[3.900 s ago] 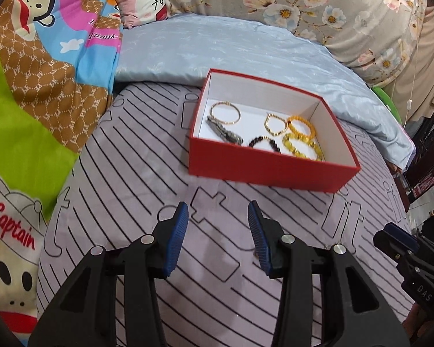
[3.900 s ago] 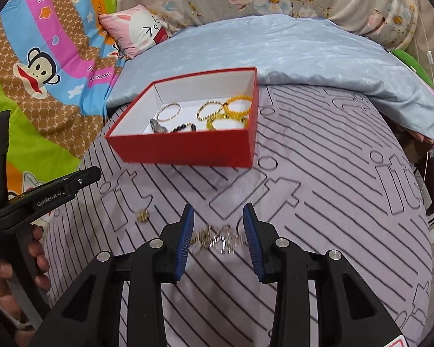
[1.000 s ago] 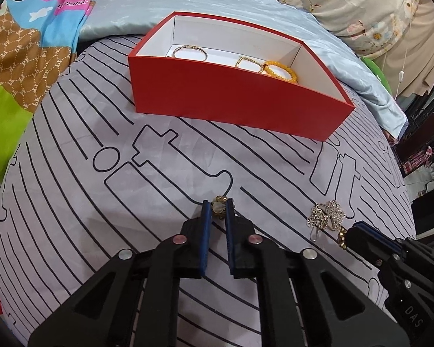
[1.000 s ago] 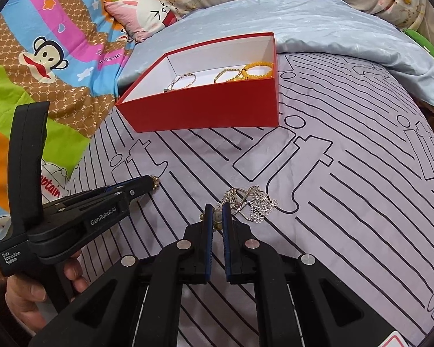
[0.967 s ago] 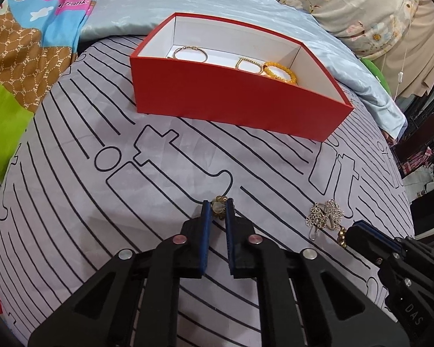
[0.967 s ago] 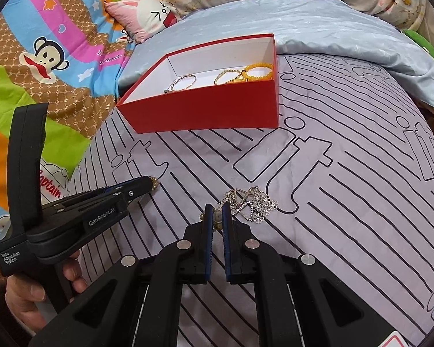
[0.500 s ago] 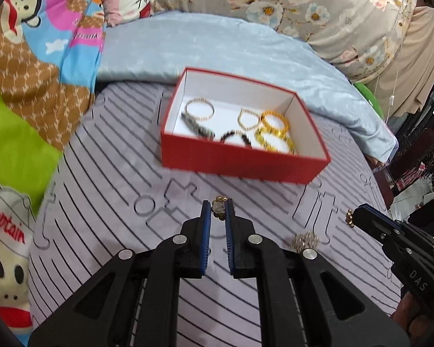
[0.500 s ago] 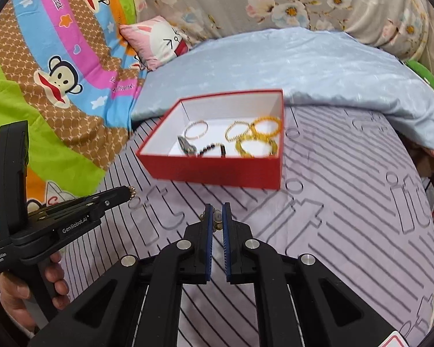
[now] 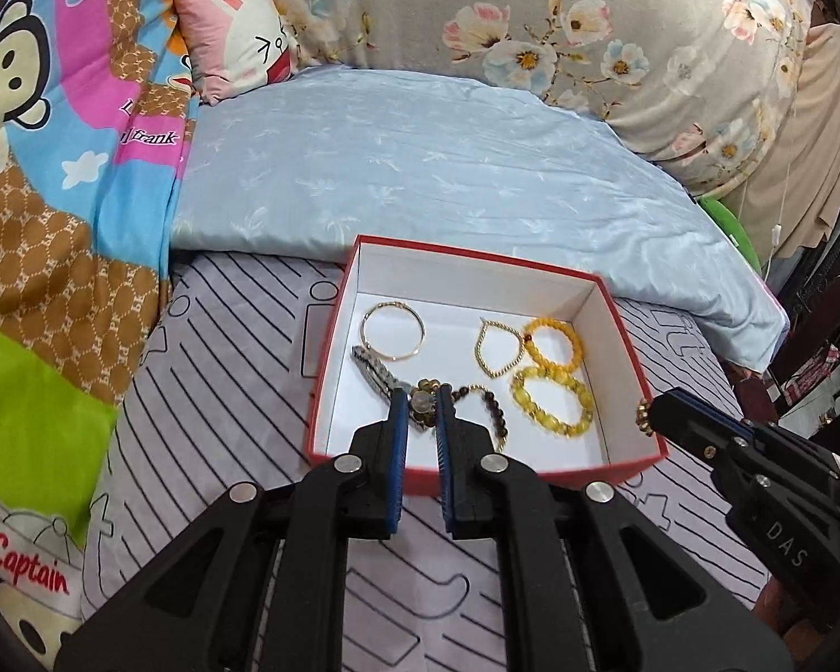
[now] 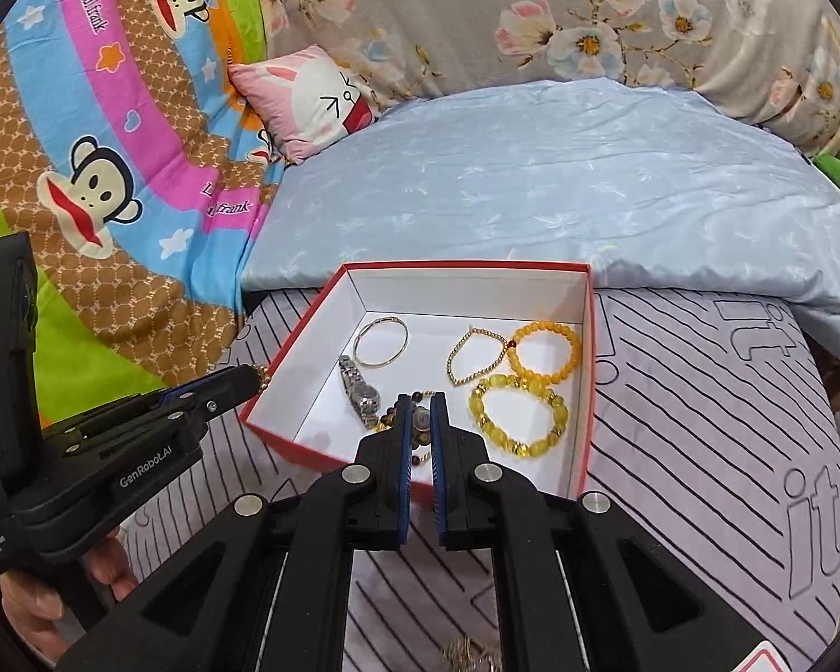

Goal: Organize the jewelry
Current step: 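Carry the ring and pendant chain into the red box and open both tools, then grasp the tangled silver chain necklace on the mat with the right tool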

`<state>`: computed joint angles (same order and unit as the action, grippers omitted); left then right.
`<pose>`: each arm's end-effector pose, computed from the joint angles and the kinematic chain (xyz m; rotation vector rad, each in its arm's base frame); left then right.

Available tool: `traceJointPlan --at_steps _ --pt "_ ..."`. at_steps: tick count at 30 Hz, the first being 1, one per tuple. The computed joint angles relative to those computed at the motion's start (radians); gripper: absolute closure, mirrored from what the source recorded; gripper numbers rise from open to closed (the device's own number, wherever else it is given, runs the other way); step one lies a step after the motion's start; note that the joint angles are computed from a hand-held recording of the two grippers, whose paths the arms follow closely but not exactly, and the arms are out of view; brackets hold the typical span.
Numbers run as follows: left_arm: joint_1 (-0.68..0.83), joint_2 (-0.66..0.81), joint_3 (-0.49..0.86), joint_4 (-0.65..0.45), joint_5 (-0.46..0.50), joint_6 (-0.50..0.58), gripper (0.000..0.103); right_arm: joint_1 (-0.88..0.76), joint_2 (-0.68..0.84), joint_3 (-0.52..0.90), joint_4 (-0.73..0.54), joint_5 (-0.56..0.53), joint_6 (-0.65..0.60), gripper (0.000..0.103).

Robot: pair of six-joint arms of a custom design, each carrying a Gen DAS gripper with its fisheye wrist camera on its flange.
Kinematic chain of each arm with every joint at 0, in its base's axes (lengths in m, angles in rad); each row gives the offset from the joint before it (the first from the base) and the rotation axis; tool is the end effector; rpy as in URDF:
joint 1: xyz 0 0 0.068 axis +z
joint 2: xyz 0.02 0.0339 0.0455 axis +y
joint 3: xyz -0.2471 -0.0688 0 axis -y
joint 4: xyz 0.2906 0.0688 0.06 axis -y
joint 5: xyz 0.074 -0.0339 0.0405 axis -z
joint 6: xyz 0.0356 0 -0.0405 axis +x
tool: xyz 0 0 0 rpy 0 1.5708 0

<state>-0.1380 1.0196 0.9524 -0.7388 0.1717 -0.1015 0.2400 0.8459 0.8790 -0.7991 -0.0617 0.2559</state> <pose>0.2568 -0.0418 0.2857 0.1260 2.3814 -0.3182 0.2166 0.0553 0.2921 -0.0122 2.3570 0.3167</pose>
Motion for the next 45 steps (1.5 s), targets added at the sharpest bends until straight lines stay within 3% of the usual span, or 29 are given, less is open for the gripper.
traceJointPlan --at_steps 12,19,22,27,35,45 --pt "-0.016 0.135 0.008 0.094 -0.020 0.001 0.094 0.016 0.175 -0.009 0.114 -0.003 -0.005 0.097" --pt "-0.029 0.146 0.003 0.102 -0.050 0.009 0.092 0.012 0.158 -0.020 0.131 -0.002 0.013 0.090" --pt "-0.026 0.141 0.001 0.099 -0.055 0.003 0.085 0.015 0.131 -0.024 0.119 0.001 0.016 0.089" --pt "-0.027 0.099 -0.015 0.089 -0.072 -0.001 0.071 0.015 0.059 -0.041 0.080 0.017 0.021 0.080" --pt "-0.019 -0.009 -0.051 0.033 -0.062 -0.001 0.069 -0.010 -0.130 -0.095 -0.049 0.038 0.017 0.076" --pt "-0.012 -0.185 -0.157 -0.061 -0.054 0.004 0.066 -0.104 -0.431 -0.217 -0.305 0.015 0.005 0.076"
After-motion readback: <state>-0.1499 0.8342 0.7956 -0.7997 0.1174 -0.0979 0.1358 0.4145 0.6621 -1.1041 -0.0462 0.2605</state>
